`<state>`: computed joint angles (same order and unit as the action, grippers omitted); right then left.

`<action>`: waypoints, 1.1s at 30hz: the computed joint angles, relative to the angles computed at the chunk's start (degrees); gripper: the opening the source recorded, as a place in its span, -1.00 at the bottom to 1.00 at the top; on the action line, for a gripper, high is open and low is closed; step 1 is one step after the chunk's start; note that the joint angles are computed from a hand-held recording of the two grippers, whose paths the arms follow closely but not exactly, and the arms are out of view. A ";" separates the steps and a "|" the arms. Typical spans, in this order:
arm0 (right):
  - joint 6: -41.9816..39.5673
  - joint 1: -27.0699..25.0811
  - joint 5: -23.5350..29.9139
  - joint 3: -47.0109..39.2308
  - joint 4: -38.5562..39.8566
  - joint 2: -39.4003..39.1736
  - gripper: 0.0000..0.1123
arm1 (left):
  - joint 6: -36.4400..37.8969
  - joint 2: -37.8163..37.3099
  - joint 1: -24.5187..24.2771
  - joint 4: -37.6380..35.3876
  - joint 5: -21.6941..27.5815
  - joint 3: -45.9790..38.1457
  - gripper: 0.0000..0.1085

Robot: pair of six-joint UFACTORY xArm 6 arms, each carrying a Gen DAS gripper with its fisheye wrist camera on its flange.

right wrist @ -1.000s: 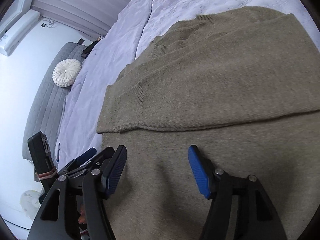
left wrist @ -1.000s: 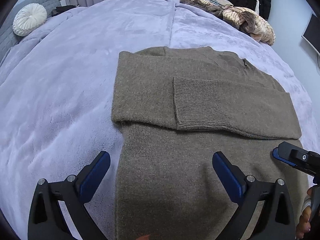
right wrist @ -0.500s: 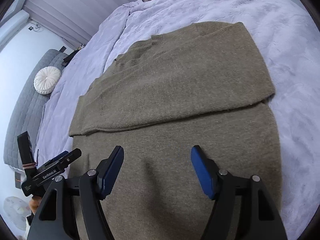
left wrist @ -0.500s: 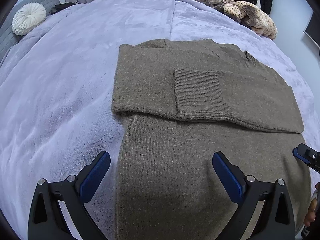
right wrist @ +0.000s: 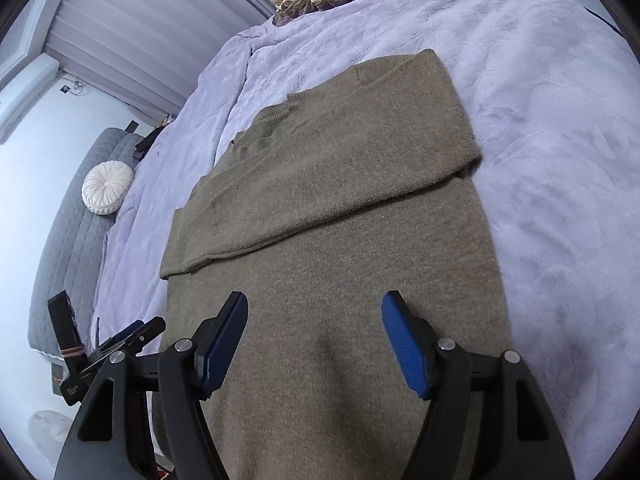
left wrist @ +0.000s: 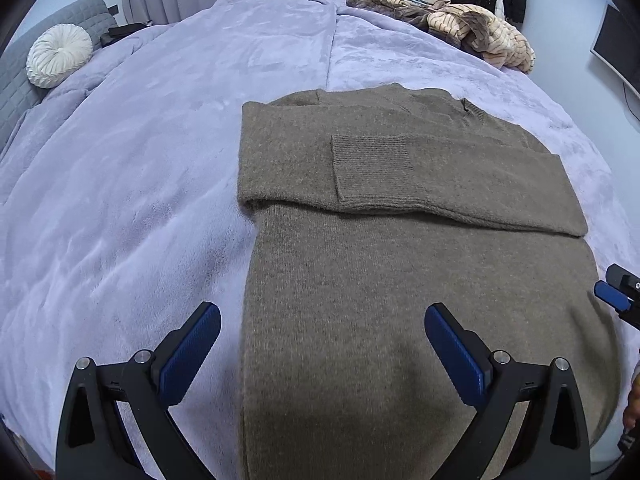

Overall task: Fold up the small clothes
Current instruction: 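Move both grippers open over the sweater hem, positioning to grasp, then grasp the sweater hem with the left gripper and lift it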

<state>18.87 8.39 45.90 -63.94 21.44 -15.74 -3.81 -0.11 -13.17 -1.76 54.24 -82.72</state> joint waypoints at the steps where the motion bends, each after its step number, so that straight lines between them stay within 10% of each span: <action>1: 0.16 0.02 -0.08 0.95 -0.09 -1.31 0.30 | 0.89 -1.59 0.32 -0.87 -0.20 1.64 0.88; 18: 1.67 -2.03 2.45 21.88 0.75 -29.04 0.32 | 19.89 -25.40 10.23 -22.33 9.00 25.40 0.88; 33: -4.26 -1.59 9.90 33.33 12.82 -44.75 0.34 | 24.60 -29.17 7.15 -25.91 20.46 27.96 0.88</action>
<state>14.60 6.80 55.80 -30.61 34.26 -60.49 20.79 -29.29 -6.03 -27.66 74.70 -54.76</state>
